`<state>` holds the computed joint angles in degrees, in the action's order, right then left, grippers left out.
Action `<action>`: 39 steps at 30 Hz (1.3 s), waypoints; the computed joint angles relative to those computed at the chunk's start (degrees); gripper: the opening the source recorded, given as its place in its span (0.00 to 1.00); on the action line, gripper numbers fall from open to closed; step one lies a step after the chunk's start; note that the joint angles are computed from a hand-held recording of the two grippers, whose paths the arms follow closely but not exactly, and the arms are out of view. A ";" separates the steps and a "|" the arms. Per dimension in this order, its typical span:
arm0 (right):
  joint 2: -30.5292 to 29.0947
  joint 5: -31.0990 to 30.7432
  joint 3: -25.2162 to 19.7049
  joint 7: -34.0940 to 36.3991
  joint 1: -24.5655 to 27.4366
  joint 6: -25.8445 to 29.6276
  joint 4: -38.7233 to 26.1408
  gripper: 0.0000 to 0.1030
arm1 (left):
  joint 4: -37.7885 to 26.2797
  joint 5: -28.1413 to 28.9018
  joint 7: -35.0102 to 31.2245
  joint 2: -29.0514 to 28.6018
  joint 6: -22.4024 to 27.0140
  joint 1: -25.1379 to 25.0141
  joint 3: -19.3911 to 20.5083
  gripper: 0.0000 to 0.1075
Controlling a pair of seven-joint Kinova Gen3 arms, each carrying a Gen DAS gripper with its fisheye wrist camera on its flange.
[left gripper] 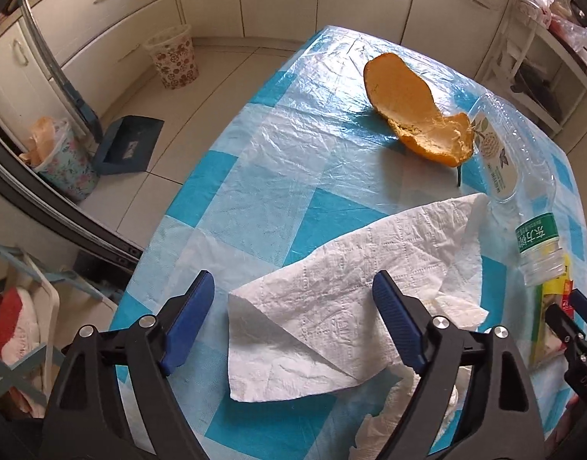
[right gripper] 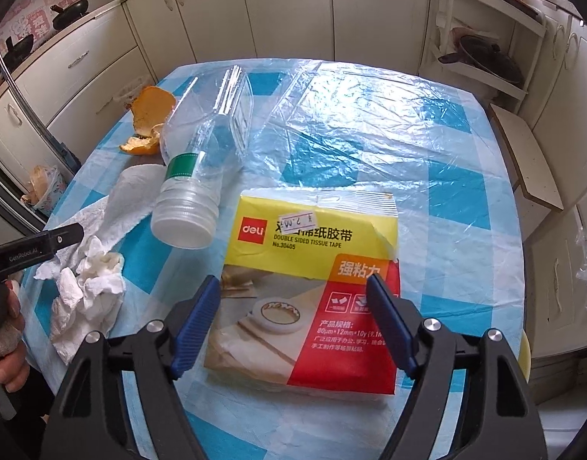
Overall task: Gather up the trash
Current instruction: 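Grasp the white tissue with the left tool while the right tool grasps the yellow tape packet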
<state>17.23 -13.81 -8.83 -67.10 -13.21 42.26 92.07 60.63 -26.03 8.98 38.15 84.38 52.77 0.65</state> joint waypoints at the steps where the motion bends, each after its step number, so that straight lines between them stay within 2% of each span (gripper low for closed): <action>1: 0.01 -0.13 -0.01 0.04 0.08 -0.13 0.01 0.73 | -0.33 -0.08 -0.32 0.21 0.15 -0.07 0.02 0.76; 5: 0.55 -0.14 -0.01 0.24 0.13 -0.04 -0.27 0.73 | -4.31 -0.87 -2.78 2.68 2.62 0.31 -0.21 0.75; 6: 0.70 -0.13 -0.05 0.31 0.12 -0.02 -0.30 0.67 | -4.95 -1.19 -3.24 3.03 2.83 0.62 -0.45 0.73; 7: 0.89 -0.57 -0.29 0.79 0.45 0.31 -0.47 0.57 | -5.40 -1.54 -3.68 3.24 2.60 0.95 -0.64 0.62; 8: 0.68 -0.52 0.12 0.86 0.02 -0.10 -0.29 0.50 | -6.07 -1.96 -4.62 3.44 2.45 1.23 -0.71 0.47; 9: 0.86 -0.86 -0.47 1.32 0.65 0.42 -0.65 0.36 | -6.41 -2.11 -5.26 3.44 1.93 1.41 -0.76 0.39; 10: 0.90 -1.33 -0.63 1.77 0.92 0.64 -0.80 0.24 | -5.87 -2.05 -5.33 3.05 1.11 1.52 -0.89 0.23; 11: 0.91 -1.40 -0.62 1.97 0.92 0.87 -0.91 0.19 | -4.83 -1.95 -5.10 2.38 -0.25 1.57 -0.96 0.13; 12: 0.83 -1.43 -0.62 2.26 0.94 0.92 -0.88 0.11 | -3.57 -1.73 -4.45 1.61 -1.69 1.55 -1.01 0.09; 13: 0.63 -1.69 -0.68 2.64 1.09 0.74 -0.66 0.07 | -1.78 -1.56 -3.28 0.49 -3.55 1.53 -1.12 0.07; 18: -0.58 -4.27 -0.79 5.52 2.77 0.70 -0.39 0.06 | 4.16 -5.67 4.40 -3.90 -7.43 4.42 -2.17 0.05; 19: -0.71 -4.26 -1.49 5.31 3.63 0.44 -0.43 0.23 | 5.10 -6.91 5.86 -4.63 -7.81 5.05 -2.14 0.05; 20: -1.16 -4.09 -1.15 4.68 3.43 -0.75 0.16 0.46 | 5.80 -8.13 7.13 -5.28 -7.94 5.59 -2.05 0.05; 21: -2.25 -3.90 0.25 3.76 2.33 -2.88 1.49 0.91 | 6.45 -9.04 8.17 -5.84 -8.15 5.87 -1.76 0.05; 23: -3.28 -1.77 1.81 1.54 0.24 -5.45 2.87 0.94 | 7.65 -10.22 9.84 -6.78 -8.99 5.93 -1.00 0.05; 24: -2.88 -0.01 1.20 0.36 0.07 -5.34 2.74 0.94 | 8.10 -10.55 10.42 -7.07 -9.31 5.82 -0.59 0.05; 28: -0.36 7.73 3.44 -6.33 -4.78 -3.53 1.58 0.94 | 9.63 -11.68 11.90 -7.92 -10.40 5.54 0.56 0.05; 30: 0.85 7.95 1.99 -6.70 -3.80 -2.99 1.23 0.94 | 10.12 -12.26 12.14 -8.21 -10.53 5.46 0.88 0.05; 32: 0.47 6.40 0.73 -4.68 -2.44 -4.77 2.07 0.82 | 9.93 -12.73 11.88 -8.14 -9.89 5.42 1.13 0.05; 33: 0.29 6.11 0.40 -4.04 -2.16 -4.80 2.01 0.65 | 9.52 -12.90 11.58 -7.96 -9.30 5.44 1.23 0.05; 34: 0.28 5.17 -0.01 -3.28 -1.50 -4.26 1.63 0.41 | 9.11 -13.13 11.26 -7.73 -8.75 5.52 1.29 0.05; 35: 0.38 3.70 -0.50 -2.25 -0.53 -3.55 1.19 0.34 | 8.41 -13.31 10.81 -7.39 -8.05 5.63 1.35 0.05; 36: 0.55 2.79 -0.63 -1.66 0.00 -2.90 0.87 0.18 | 7.80 -13.48 10.30 -7.09 -7.35 5.76 1.35 0.05; 39: 0.21 0.30 -1.10 0.73 1.51 -2.95 1.14 0.07 | 5.29 -14.05 8.46 -5.84 -4.86 6.37 1.12 0.05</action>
<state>17.43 -13.51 -9.92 -66.36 -11.69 39.31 93.20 65.92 -40.08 17.44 32.31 79.53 59.14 1.77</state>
